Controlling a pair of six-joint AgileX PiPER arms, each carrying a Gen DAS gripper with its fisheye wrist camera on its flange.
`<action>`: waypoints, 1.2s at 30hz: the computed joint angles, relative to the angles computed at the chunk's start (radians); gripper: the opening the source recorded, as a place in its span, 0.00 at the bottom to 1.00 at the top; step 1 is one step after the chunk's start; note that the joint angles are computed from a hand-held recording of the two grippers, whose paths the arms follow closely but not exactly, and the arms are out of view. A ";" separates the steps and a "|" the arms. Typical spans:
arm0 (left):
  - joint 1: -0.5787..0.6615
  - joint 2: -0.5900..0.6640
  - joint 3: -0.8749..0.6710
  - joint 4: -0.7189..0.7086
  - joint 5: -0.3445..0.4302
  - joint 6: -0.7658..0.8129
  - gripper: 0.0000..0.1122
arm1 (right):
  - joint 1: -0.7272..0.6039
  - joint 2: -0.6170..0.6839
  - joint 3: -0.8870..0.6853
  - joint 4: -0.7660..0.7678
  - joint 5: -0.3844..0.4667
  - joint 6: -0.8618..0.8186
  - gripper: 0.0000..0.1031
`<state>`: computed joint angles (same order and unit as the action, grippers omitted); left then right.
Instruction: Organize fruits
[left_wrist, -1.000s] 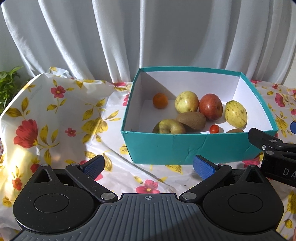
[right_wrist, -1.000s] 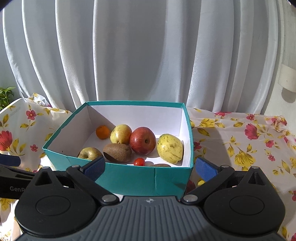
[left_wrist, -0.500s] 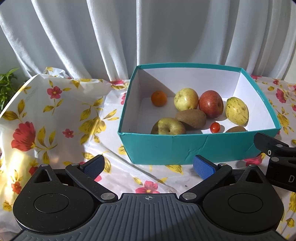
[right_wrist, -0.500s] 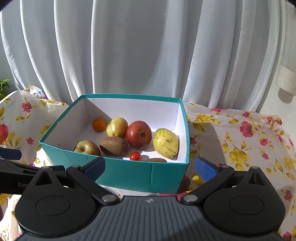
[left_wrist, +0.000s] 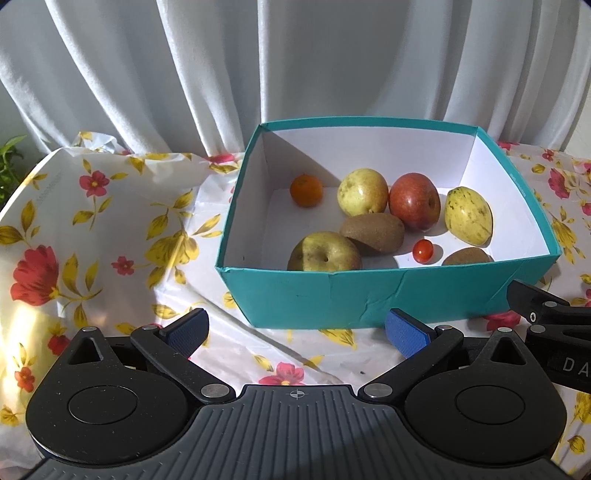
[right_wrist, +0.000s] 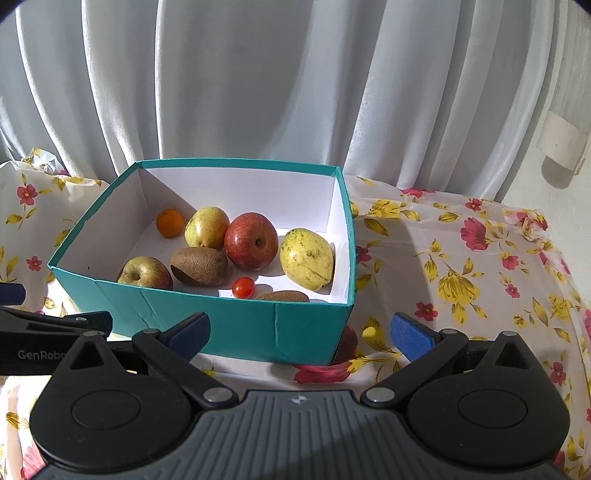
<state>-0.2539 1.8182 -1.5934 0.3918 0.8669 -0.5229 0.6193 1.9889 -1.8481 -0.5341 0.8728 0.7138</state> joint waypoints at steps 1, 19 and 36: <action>0.000 0.005 -0.009 -0.010 0.004 0.011 0.92 | -0.001 0.007 -0.012 0.008 0.012 -0.008 1.00; -0.008 0.062 -0.083 0.021 0.053 0.003 0.92 | -0.007 0.075 -0.108 0.019 0.083 -0.049 1.00; -0.008 0.079 -0.108 0.018 0.066 0.014 0.92 | -0.013 0.079 -0.113 0.028 0.076 -0.074 1.00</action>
<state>-0.2624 1.8972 -1.7018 0.4100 0.9325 -0.5089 0.6062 2.0676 -1.9609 -0.5063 0.9487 0.6395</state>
